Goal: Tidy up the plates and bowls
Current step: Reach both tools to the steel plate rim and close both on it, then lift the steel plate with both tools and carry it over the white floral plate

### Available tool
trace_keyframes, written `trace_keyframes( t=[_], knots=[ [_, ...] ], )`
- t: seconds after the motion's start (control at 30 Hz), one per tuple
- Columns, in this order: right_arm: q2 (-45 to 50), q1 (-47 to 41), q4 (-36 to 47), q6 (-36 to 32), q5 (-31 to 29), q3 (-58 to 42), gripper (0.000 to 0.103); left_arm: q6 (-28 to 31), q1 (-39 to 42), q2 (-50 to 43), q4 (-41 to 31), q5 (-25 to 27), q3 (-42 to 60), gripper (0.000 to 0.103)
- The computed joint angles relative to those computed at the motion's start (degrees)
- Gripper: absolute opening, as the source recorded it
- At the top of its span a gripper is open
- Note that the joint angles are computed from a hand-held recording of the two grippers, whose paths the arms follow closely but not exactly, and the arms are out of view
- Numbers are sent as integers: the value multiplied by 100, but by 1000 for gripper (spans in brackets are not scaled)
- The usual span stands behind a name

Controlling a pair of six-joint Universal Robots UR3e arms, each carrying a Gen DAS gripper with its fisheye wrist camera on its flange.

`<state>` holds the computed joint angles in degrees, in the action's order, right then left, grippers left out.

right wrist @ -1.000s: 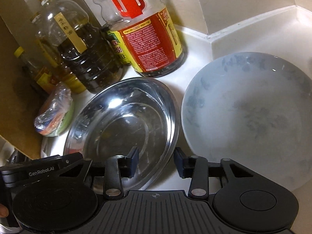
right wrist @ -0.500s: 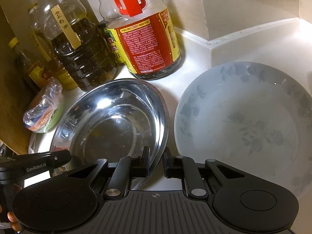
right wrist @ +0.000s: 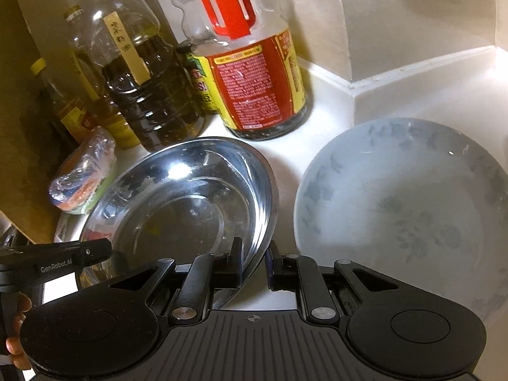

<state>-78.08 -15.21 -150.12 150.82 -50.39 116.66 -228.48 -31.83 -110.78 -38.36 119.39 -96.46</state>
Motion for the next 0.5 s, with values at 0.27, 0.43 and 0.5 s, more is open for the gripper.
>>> trace_keyframes(
  t=[0.27, 0.43, 0.5],
  knots=[
    [-451, -290, 176, -377, 422, 333, 14, -257, -298, 285, -406, 392, 129, 14],
    [-781, -563, 349, -570, 606, 522, 14, -244, -458, 222, -580, 566, 467, 13],
    [-913, -716, 451, -648, 661, 571, 14, -184, -510, 144, -590, 593, 635, 13]
  ],
)
